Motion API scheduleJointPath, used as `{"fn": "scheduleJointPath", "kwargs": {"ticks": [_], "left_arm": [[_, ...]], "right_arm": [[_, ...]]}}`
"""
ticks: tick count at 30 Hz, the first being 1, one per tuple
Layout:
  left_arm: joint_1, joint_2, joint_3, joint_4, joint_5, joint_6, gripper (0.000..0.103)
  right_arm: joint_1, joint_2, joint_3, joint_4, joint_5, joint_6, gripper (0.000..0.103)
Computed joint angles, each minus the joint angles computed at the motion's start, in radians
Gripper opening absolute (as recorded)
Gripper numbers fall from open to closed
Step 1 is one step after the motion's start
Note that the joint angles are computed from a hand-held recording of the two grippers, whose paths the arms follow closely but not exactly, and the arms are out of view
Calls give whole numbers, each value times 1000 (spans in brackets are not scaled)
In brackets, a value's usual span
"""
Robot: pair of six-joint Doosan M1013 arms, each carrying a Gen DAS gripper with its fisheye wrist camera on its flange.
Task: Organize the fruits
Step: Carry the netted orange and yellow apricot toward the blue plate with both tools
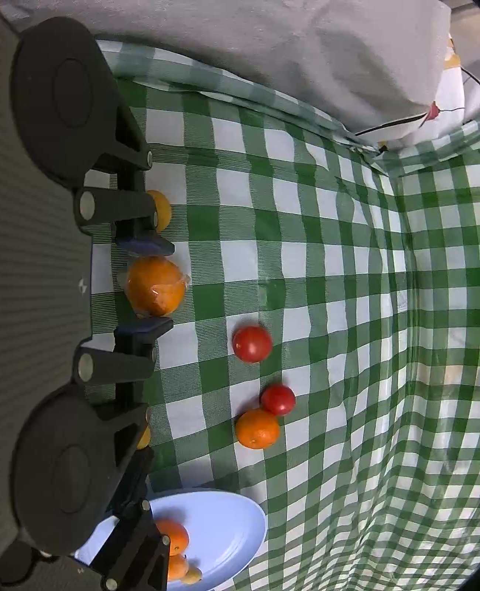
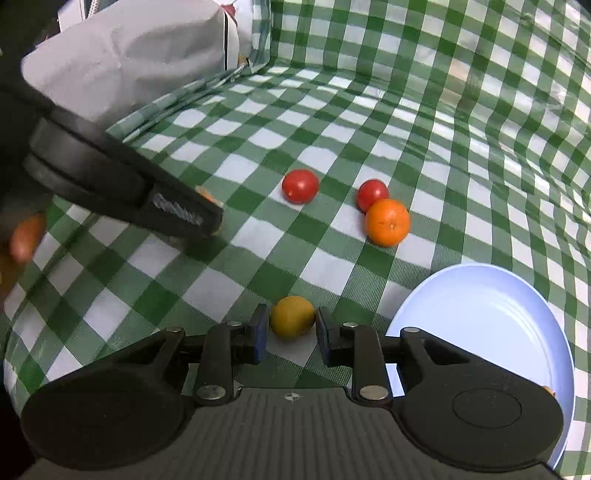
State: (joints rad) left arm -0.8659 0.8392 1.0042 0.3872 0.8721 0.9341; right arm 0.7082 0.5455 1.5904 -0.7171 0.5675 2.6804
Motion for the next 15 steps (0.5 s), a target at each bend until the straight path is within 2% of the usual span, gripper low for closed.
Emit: {"fn": "scheduleJointPath", "kwargs": {"ticks": [7, 15], "left_arm": [[-10, -30, 35, 73, -29, -63, 39], [-42, -91, 109, 190, -62, -132, 39]], "right_arm": [[19, -33, 36, -135, 2, 141, 29], [54, -102, 106, -366, 45, 361, 29]]}}
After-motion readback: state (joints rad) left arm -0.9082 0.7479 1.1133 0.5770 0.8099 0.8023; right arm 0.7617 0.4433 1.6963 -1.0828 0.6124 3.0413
